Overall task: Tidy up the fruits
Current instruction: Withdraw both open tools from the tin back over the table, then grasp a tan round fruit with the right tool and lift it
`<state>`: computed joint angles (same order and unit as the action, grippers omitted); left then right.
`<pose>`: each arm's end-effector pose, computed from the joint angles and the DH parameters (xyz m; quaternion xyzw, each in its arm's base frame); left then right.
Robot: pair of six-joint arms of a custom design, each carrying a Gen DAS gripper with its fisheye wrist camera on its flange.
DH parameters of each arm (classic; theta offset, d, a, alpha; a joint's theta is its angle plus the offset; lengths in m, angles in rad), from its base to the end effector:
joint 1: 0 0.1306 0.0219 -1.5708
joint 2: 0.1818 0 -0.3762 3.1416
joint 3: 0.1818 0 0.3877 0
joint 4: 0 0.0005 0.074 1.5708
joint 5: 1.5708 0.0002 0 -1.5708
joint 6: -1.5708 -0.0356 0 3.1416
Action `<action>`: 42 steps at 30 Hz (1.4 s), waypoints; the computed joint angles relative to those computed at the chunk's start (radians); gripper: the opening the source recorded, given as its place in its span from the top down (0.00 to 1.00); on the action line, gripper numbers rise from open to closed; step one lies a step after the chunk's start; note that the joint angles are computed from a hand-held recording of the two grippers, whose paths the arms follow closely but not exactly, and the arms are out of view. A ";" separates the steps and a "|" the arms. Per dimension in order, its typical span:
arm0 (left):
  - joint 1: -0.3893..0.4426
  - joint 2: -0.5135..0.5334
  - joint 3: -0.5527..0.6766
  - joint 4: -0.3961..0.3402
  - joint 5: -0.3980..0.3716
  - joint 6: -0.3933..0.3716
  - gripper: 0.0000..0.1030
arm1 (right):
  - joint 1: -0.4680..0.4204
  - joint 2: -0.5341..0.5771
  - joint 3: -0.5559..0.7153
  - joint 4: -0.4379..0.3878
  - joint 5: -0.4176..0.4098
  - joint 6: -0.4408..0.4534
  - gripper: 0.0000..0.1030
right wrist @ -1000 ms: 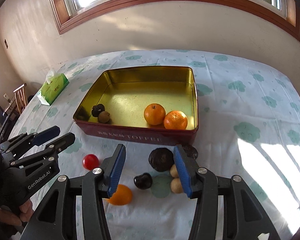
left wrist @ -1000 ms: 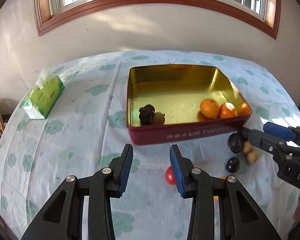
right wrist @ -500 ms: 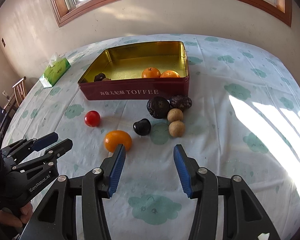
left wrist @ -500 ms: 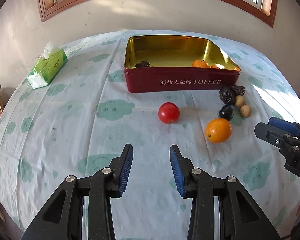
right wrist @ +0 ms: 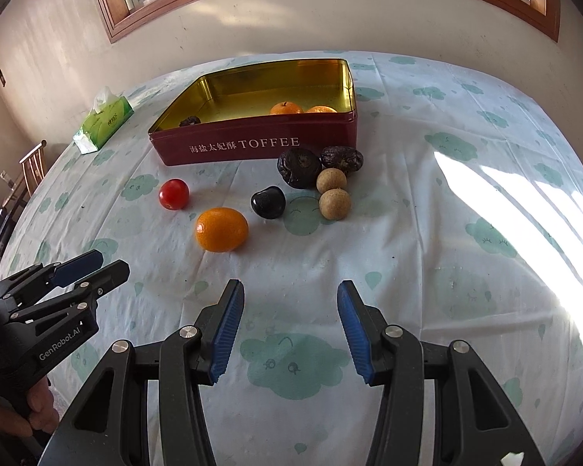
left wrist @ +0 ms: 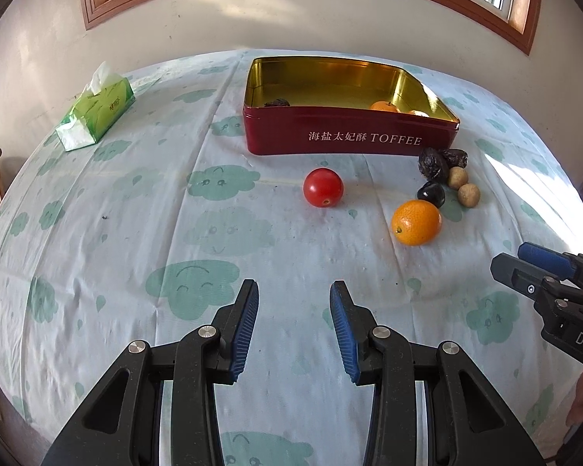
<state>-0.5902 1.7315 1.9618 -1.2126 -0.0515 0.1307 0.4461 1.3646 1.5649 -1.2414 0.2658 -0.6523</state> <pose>0.4879 -0.3252 0.4822 0.2106 0.9333 -0.0792 0.2800 0.4077 0.1841 0.4902 0.1330 0.9480 0.0263 0.2881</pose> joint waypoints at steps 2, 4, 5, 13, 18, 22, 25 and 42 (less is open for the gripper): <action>-0.002 0.000 -0.001 0.002 0.003 -0.001 0.61 | -0.002 -0.005 -0.007 0.001 -0.001 -0.004 0.54; -0.006 0.003 0.001 0.000 0.001 -0.005 0.61 | -0.004 -0.007 -0.011 -0.001 0.002 0.001 0.54; -0.009 0.005 0.003 0.001 -0.001 -0.008 0.61 | -0.007 -0.008 -0.011 -0.003 0.003 0.004 0.54; -0.027 0.051 0.054 -0.011 0.006 -0.023 0.61 | -0.049 -0.005 -0.023 0.024 0.005 0.037 0.55; -0.043 0.082 0.089 -0.017 0.005 -0.035 0.61 | -0.083 0.030 -0.003 0.021 -0.011 0.083 0.55; -0.050 0.111 0.123 -0.030 -0.009 -0.033 0.61 | -0.106 0.060 0.012 0.026 -0.022 0.116 0.58; -0.051 0.126 0.141 -0.037 -0.019 -0.033 0.61 | -0.125 0.083 0.025 0.031 -0.043 0.133 0.59; -0.065 0.157 0.175 -0.049 -0.043 -0.026 0.61 | -0.147 0.128 0.055 0.075 -0.022 0.232 0.78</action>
<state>-0.6547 1.8884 2.1369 -1.2616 -0.0947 0.1046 0.2989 1.4922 1.6196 -1.1668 0.2435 -0.4204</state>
